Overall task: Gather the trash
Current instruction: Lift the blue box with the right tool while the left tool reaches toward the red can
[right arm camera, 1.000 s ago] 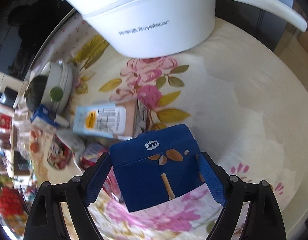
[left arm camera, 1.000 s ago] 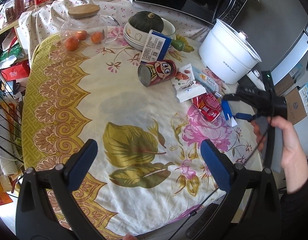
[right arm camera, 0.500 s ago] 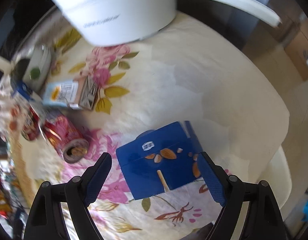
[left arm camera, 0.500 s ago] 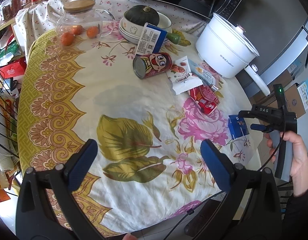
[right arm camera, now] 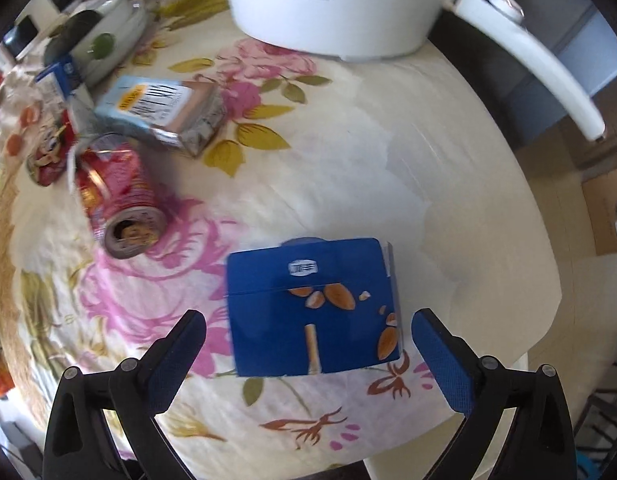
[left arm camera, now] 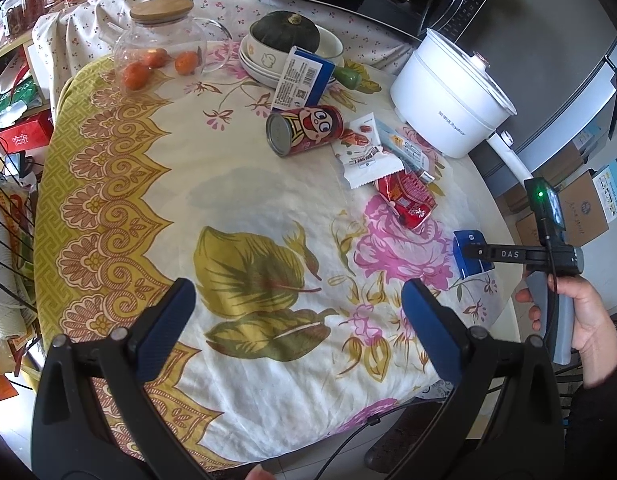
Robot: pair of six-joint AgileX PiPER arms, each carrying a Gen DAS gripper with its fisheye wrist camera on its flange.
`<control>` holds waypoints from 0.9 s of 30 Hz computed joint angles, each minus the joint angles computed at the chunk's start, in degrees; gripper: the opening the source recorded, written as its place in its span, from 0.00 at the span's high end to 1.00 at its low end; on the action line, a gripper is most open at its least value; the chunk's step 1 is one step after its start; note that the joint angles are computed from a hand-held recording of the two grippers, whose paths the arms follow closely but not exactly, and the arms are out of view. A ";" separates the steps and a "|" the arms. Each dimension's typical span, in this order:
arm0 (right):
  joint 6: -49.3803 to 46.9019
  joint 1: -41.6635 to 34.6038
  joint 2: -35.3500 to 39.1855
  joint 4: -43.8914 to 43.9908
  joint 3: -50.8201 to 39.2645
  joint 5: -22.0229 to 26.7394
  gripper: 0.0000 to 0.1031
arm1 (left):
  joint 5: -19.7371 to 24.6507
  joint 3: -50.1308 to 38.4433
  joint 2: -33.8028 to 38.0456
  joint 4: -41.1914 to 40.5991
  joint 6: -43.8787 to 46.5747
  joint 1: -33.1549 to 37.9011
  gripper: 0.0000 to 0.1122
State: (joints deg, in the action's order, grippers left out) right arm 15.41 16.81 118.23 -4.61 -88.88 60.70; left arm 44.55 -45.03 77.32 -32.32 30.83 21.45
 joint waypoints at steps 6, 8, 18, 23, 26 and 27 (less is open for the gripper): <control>-1.60 -3.12 0.71 4.66 3.39 -4.94 0.00 | -1.30 -0.31 0.72 2.17 -3.10 -2.55 0.09; -2.65 -4.12 0.07 5.99 5.06 -6.84 0.00 | -2.25 -0.30 0.97 3.23 -4.85 -4.48 0.09; -12.58 -9.21 -12.26 11.93 20.65 -14.71 0.44 | -5.31 -2.10 6.89 5.21 -14.21 -16.11 0.09; -20.08 -14.79 -14.44 19.34 23.87 -14.59 0.15 | -6.65 -5.96 11.70 4.26 -20.63 -22.72 0.09; -20.11 -14.00 -15.12 18.68 22.59 -15.63 0.05 | -7.25 -7.65 12.00 4.41 -23.12 -24.06 0.09; -20.48 -13.40 -15.21 18.48 22.32 -15.49 0.00 | -7.44 -8.13 12.04 5.24 -24.50 -24.34 0.09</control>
